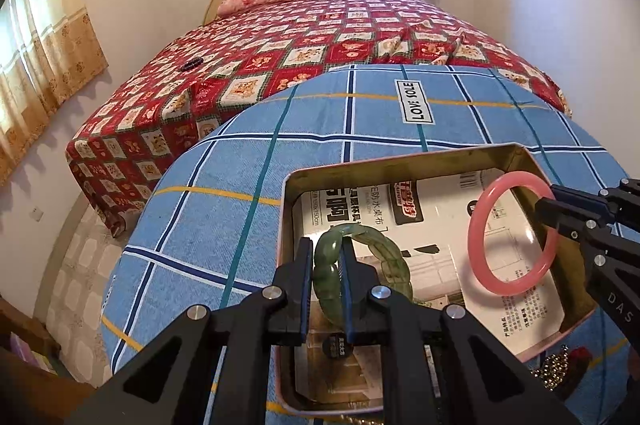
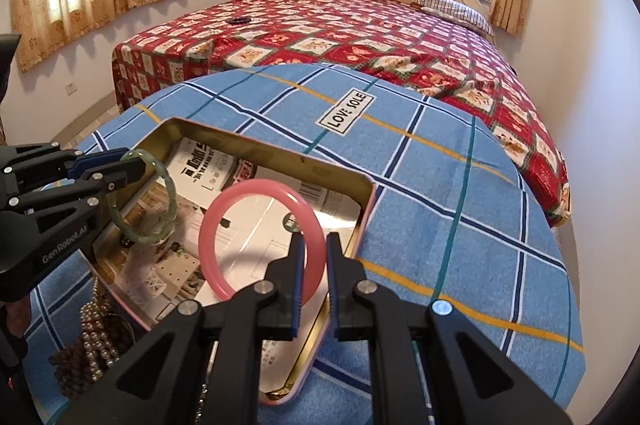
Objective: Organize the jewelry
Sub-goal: 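Lower both bangles into the pink tin and open both tools, then withdraw both tools from the tin back toward the jewelry pile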
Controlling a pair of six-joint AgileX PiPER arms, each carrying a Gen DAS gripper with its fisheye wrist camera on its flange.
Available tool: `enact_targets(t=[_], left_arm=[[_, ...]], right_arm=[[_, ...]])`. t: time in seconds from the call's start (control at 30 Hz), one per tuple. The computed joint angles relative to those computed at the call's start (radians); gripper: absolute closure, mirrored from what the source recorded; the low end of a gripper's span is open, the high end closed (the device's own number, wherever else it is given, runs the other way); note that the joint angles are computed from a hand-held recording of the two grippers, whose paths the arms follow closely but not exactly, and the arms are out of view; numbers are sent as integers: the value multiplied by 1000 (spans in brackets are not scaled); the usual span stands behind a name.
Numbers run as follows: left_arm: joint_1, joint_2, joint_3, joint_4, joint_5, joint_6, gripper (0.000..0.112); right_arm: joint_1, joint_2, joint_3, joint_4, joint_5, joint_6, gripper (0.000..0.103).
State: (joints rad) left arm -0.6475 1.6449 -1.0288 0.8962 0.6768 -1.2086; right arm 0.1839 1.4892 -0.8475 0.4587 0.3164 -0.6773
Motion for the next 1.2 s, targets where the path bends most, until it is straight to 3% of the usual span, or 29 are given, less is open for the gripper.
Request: enact_targets(t=[0.27, 0.33, 0.4, 0.47, 0.63, 0.7, 1.1, 1.2], left_arm=[[-20, 24, -13, 14, 16, -3, 97], [-32, 23, -18, 26, 35, -16, 84], [-50, 22, -22, 52, 69, -48, 43], [-71, 9, -8, 111, 102, -115, 34], [-68, -38, 30, 106, 83, -116, 34], [-68, -49, 41, 103, 90, -121, 34], [-134, -113, 109, 78, 160, -182, 34], [-183, -153, 141, 70, 206, -221, 34]], right_arm=[[-7, 16, -8, 36, -6, -31, 90], [-11, 16, -6, 73, -7, -62, 88], [-14, 13, -2, 100, -10, -85, 88], [-22, 7, 4, 136, -10, -119, 88], [-35, -16, 23, 198, -20, -175, 83], [-42, -29, 35, 228, -24, -204, 70], [-58, -83, 97, 276, -29, -259, 70], [-72, -118, 126, 281, -22, -271, 67]])
